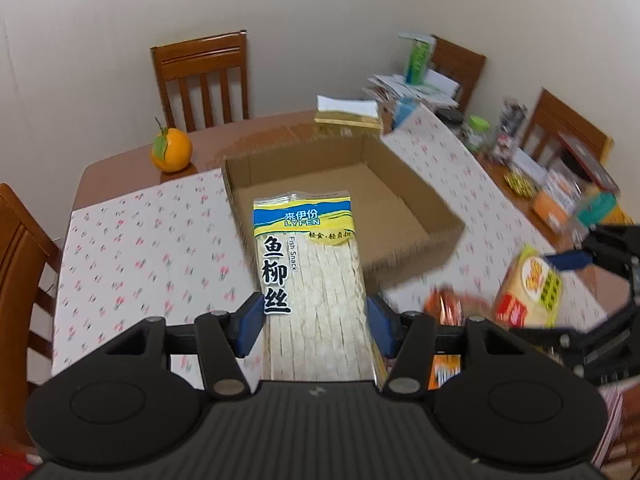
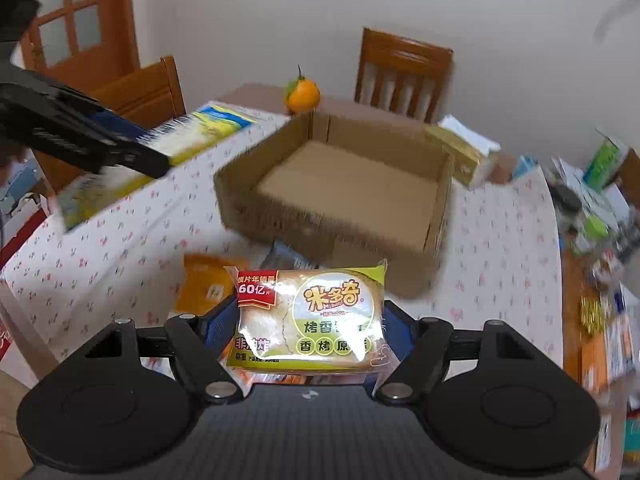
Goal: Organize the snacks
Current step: 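Carry both packs into the box and open both tools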
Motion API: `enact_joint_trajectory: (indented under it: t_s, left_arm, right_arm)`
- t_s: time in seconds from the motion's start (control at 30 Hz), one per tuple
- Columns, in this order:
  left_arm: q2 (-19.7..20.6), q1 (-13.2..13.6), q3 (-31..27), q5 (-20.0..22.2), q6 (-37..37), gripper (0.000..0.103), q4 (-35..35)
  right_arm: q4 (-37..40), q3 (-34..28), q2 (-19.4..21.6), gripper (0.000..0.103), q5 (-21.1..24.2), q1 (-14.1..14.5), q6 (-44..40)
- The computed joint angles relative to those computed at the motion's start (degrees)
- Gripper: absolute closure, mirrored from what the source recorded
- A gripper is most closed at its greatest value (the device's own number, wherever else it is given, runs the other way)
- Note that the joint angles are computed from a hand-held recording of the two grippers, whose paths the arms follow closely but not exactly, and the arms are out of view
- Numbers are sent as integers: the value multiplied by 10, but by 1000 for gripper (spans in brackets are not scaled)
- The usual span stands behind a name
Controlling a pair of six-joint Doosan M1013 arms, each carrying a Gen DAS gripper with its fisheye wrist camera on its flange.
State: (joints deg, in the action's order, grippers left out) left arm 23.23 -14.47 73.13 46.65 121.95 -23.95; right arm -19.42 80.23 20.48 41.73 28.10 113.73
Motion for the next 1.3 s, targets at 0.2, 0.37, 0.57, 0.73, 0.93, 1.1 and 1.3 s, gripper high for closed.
enact_joint_trajectory:
  t_s: [0.2,0.37,0.57,0.73,0.93,1.1,1.3]
  left_arm:
    - [49,-21,-68,-9,-64,49,26]
    - [100,-36,-134,-12,-122,48,74]
    - [151,-49,-191,-20,-213,26,161]
    - [153,-48,-186,-19,-251,18,182]
    - [89,-41,-94,-90,-242,8,168]
    - [34,-35,-17,-130,-263,7,179]
    - [-11,-34,54,-133,-348,7,255]
  right_arm:
    - [39,-28,16,24,-26,-31,-80]
    - [62,-41,24,24,-43,-52,-115]
    - [79,-48,31,24,-49,-69,-131]
    - [95,-55,37,24,-44,-77,-149]
    - [119,-77,54,24,-40,-83,-174]
    - [145,-114,81,24,-33,-87,-202]
    - [161,-191,134,24,-9,-91,-232]
